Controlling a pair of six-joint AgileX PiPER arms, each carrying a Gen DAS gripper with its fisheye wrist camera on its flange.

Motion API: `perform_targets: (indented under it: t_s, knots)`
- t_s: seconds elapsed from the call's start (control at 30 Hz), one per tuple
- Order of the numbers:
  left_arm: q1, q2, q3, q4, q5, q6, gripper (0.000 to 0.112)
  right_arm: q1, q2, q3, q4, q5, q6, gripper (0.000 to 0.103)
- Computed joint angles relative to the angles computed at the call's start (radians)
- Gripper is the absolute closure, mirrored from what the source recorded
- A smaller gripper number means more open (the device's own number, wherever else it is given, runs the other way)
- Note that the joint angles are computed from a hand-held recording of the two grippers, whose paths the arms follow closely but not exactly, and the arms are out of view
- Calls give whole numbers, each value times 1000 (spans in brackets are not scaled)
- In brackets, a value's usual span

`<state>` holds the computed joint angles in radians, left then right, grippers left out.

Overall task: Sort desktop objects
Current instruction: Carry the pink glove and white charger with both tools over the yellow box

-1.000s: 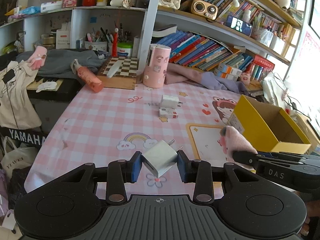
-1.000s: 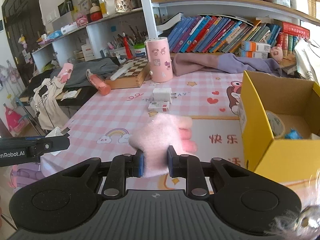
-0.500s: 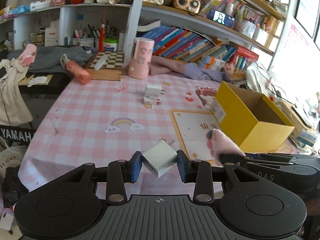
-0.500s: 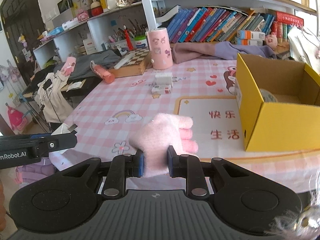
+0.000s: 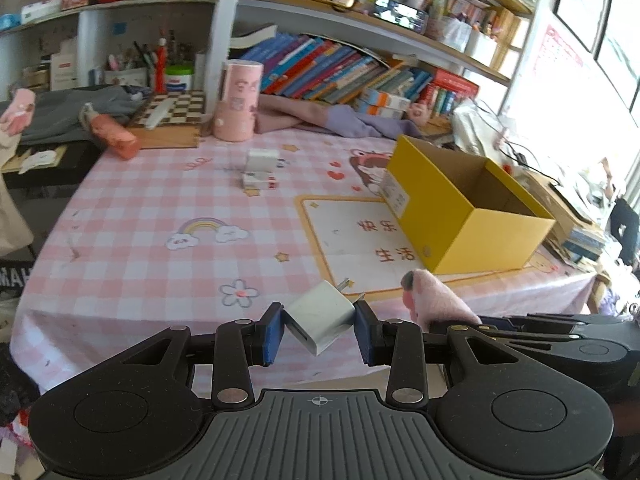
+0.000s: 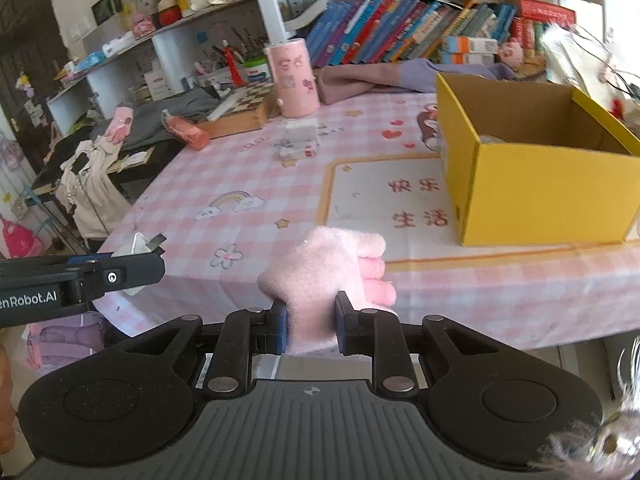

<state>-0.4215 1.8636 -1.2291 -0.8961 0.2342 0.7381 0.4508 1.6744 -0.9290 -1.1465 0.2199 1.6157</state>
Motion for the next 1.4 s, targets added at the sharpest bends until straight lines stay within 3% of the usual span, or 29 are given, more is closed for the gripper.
perform_targets:
  t_s: [0.27,0.77,1.03,1.4]
  knots:
    - [-24,46,-62,-38,97,91,76,11,-67,84,-23,83,130,83]
    - [-95,146,-214,22,243,102,76,23,-184,218,8,201,234,83]
    - [-136,202,-312,77,293,54,76,-2,-231,264,26,239,255,83]
    - [-187,296,-482,135,342,-20,76,-107,-292,307,62,225,187,83]
